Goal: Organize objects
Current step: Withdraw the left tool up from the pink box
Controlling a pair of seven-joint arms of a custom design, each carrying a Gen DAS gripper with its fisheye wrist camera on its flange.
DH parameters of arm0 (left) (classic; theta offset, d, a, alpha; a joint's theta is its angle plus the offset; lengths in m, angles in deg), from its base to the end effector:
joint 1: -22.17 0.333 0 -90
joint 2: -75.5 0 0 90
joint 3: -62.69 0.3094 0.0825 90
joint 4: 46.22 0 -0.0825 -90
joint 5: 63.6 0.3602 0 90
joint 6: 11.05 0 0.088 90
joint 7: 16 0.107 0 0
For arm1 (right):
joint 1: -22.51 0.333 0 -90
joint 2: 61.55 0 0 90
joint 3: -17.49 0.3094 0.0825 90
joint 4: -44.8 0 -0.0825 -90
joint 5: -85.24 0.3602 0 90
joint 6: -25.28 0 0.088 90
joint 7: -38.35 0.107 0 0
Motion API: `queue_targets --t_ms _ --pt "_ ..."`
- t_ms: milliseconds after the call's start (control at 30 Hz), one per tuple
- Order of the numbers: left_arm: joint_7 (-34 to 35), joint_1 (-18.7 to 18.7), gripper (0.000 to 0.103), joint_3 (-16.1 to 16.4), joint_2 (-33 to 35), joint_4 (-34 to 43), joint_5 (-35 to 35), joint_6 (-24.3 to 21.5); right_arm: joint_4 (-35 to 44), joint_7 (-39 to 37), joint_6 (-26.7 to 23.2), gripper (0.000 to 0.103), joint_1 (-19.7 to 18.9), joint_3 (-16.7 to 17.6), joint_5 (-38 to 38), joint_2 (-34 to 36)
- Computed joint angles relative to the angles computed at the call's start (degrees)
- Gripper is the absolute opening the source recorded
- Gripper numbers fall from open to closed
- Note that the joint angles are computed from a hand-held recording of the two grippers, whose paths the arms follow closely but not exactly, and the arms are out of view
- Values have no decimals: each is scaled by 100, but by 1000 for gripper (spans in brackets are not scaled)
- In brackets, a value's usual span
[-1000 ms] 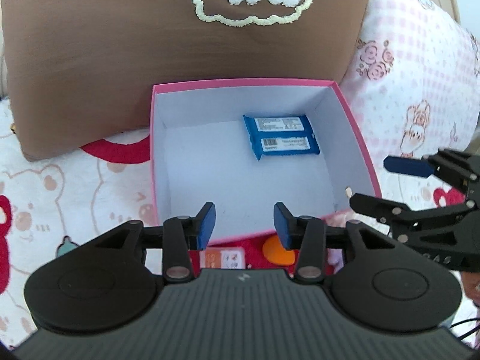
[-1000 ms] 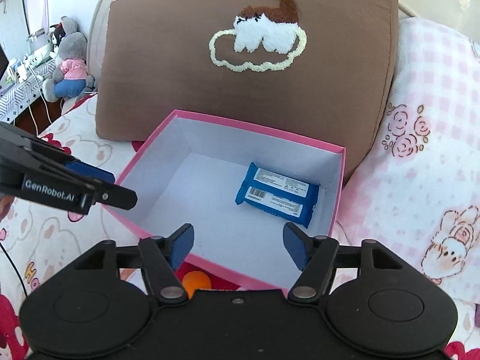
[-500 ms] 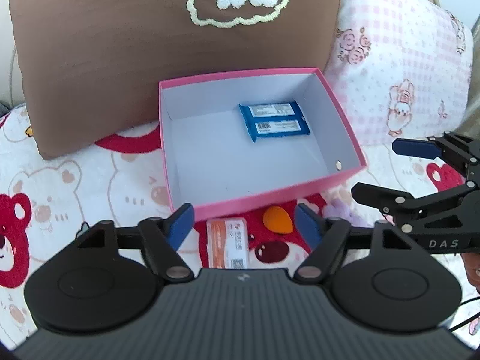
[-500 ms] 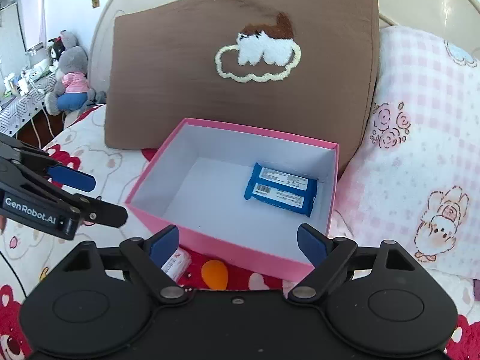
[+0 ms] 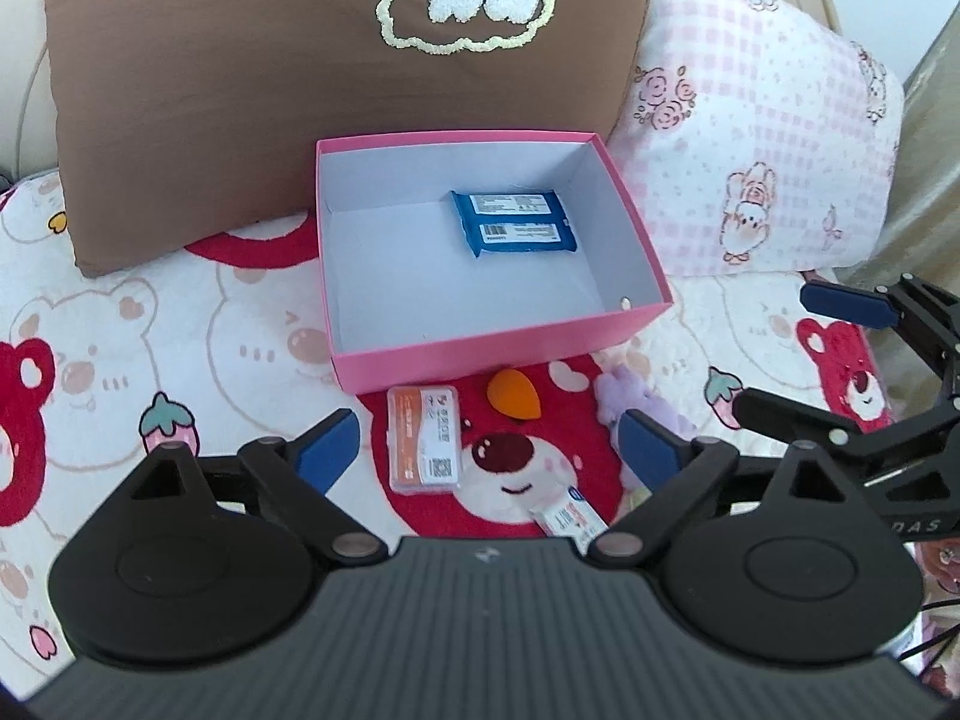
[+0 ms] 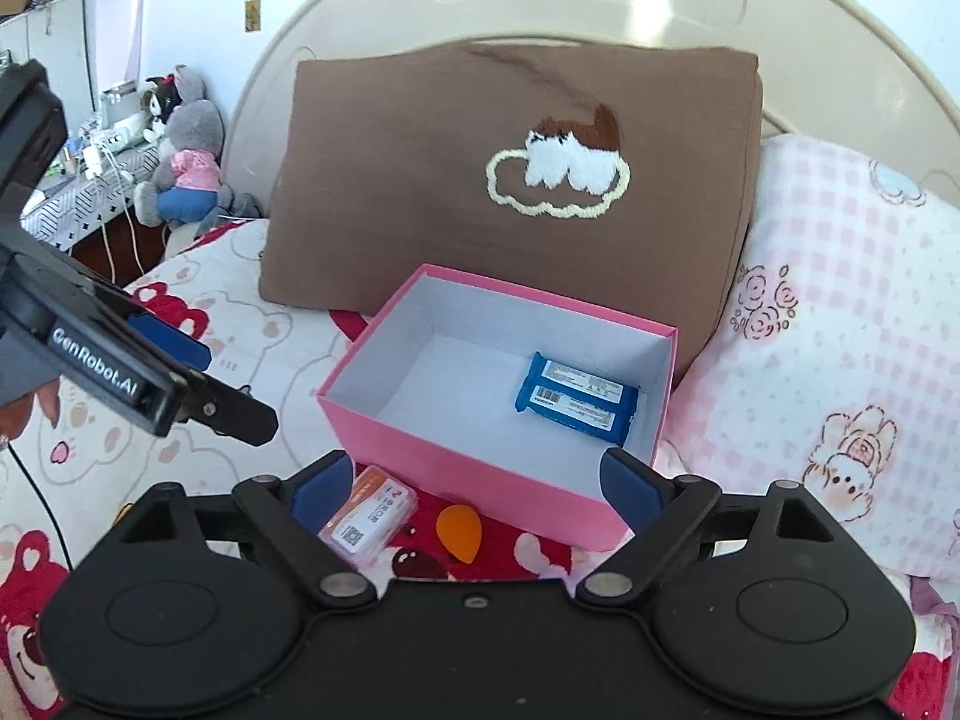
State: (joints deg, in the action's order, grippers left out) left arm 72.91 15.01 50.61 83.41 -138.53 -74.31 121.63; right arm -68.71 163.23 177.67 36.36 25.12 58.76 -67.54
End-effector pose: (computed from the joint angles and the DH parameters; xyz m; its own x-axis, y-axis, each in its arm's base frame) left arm 0.5913 -0.2005 0.6045 -0.2735 -0.9361 0.2211 -0.8453 0.1242 -0.5197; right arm 0.5109 0.2182 0.6023 0.0911 -0.9958 0.0096 -0.6567 -0.0673 -0.7511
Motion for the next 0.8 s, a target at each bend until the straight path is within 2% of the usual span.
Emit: queue_targets --t_ms 167,300,400,500,700,767,800 --pt "90 12 97 37 -310 -343 -28 60 -288 181 -11 93 -11 136 -98 -332" --pt "123 19 100 87 -538 -627 -262 150 -482 664 -2 94 -148 334 -403 -524" --pt "272 13 101 124 -683 -825 -541 167 -693 898 219 94 -223 405 -554 -665" --pt "524 10 101 178 -802 -1007 -1060 140 -908 1113 470 94 -290 480 -479 -830" --pt "527 -74 101 239 -1034 -1361 -1004 301 -1359 1243 880 94 -469 771 -320 -1177" --pt "539 -92 101 266 -1096 -1472 -1057 318 -1495 1173 920 94 -448 799 -114 -1237" --pt "567 -104 101 276 -1115 -1517 -1082 327 -1578 1046 939 94 -325 709 198 -1244"
